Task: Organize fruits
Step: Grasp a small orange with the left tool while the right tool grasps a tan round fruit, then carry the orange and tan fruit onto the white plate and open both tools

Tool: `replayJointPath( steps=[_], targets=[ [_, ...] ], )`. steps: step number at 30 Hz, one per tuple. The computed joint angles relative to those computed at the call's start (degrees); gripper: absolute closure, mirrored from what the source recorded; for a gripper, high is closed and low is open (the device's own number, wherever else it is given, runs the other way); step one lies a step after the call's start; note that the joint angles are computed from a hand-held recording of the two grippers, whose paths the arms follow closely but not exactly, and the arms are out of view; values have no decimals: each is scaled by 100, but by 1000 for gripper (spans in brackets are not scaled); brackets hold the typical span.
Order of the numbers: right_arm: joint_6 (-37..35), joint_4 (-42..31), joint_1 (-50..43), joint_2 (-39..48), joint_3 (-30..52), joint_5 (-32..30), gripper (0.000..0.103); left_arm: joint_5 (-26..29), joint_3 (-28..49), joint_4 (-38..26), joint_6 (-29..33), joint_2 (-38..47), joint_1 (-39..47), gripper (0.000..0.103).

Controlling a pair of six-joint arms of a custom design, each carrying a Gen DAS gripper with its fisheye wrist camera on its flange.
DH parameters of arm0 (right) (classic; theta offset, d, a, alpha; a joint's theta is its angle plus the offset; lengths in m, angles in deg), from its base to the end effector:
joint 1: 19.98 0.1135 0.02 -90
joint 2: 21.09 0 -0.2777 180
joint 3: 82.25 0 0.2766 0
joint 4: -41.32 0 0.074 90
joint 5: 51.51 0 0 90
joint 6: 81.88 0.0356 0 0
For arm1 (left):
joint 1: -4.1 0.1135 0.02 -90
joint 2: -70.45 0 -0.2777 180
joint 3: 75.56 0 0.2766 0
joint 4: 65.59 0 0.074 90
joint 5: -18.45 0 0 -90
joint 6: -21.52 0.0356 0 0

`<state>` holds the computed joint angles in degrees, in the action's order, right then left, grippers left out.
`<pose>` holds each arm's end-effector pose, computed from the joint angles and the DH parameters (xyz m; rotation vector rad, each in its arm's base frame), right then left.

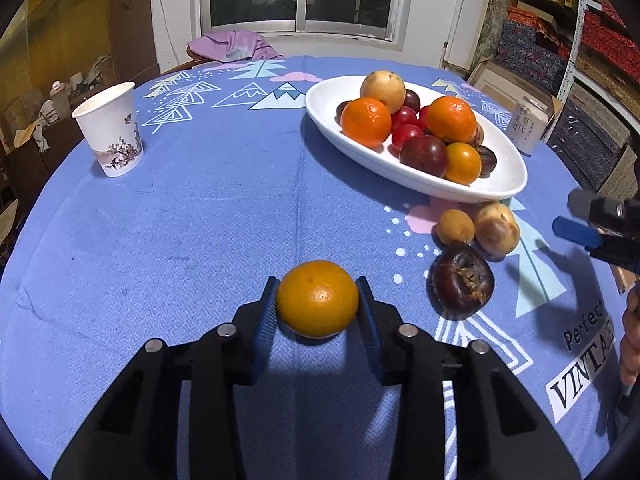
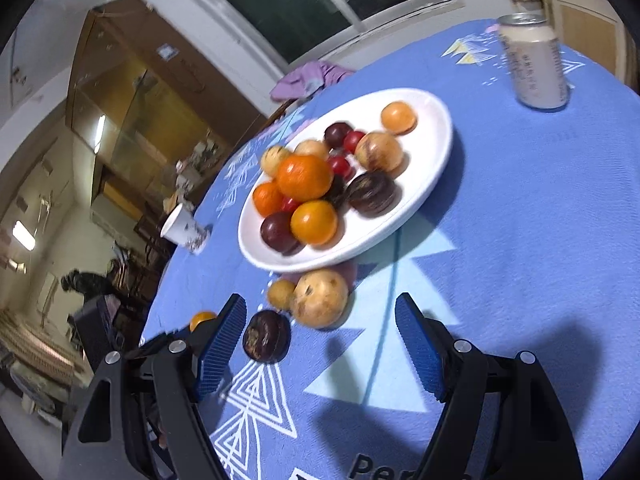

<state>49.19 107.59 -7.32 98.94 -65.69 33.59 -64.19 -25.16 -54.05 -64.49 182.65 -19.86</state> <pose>0.1767 0.0428 0.0187 0.5140 2.2283 0.6001 0.2956 -0.1364 0.0428 0.6502 2.3757 -0.3103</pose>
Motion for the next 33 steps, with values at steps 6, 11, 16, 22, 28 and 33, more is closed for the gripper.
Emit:
replayJointPath(
  steps=[6,11,16,22,28,33],
  targets=[
    [-118,-1390,595,-442,548,552,38,-29,-12,-1,5,-67,-34,65],
    [-384,-2839,1208,-899,1046,1638,46,-60,-7,-8,40,-41,-54,65],
    [-636,-3815,1575,-660,1617,2280,54,-185,49,-43,87,39,-147,65],
    [-667,-3662,1726,-479,1657,2539,59,-158,80,-48,96,71,-139,65],
    [-475,-3160,1791,-541,1310,2341,59,36,-67,148,49,-48,-51,66],
    [-280,-2750,2264,-1285,663,2848,59,288,-674,759,-32,-789,6,66]
  ],
)
